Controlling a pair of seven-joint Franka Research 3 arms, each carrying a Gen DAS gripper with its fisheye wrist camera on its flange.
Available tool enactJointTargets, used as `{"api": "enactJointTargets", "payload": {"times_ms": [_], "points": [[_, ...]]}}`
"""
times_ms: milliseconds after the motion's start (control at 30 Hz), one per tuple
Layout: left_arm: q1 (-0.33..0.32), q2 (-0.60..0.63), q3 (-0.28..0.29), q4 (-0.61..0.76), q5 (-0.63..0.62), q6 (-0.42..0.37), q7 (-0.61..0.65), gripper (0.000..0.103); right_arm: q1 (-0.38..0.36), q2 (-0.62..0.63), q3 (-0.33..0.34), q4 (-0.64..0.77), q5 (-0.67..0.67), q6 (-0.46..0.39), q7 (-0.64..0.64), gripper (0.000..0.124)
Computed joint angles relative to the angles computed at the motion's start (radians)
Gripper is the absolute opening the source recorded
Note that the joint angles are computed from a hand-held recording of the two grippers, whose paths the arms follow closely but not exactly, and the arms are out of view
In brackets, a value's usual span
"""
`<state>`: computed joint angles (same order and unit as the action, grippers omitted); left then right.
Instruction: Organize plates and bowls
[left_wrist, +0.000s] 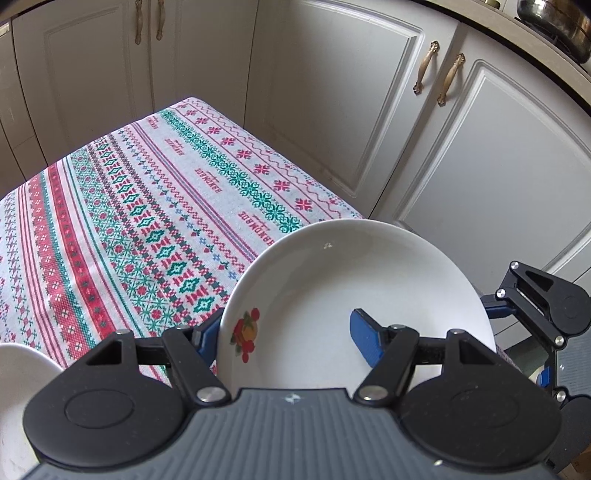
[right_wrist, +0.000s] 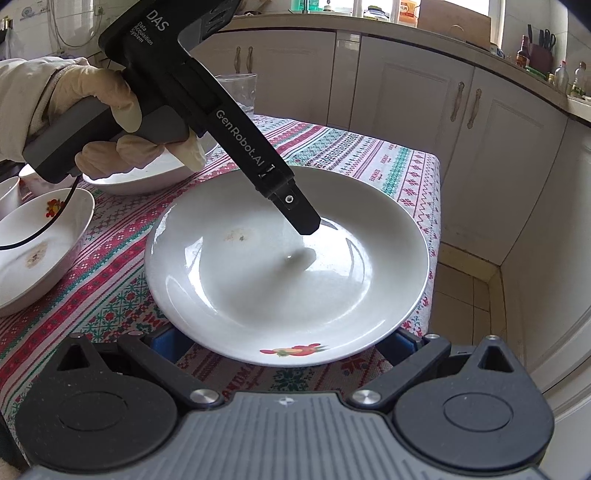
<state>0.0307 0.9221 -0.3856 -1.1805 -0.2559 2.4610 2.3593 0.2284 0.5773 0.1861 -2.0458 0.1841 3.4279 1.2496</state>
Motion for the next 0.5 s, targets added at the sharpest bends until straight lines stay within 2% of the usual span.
{"api": "enactJointTargets", "payload": {"times_ms": [133,333,433,500], "points": [[-0.006,0.013,0.005,0.02,0.005,-0.011,-0.011,0.07,0.012,0.009,-0.013,0.012,0.01,-0.007,0.002,0.103],[0.002,-0.003,-0.006,-0.021,0.002,0.035,0.012,0.072,0.043,0.003,-0.039,0.004,0.032,-0.001,-0.001,0.103],[0.025,-0.045,-0.024,-0.093,-0.012,0.095,0.037,0.079,0.079,-0.013,-0.07,-0.009,0.056,-0.003,-0.008,0.103],[0.049,-0.084,-0.046,-0.165,-0.028,0.172,0.066,0.085,0.048,-0.025,-0.039,-0.027,0.042,-0.001,-0.007,0.103]]}}
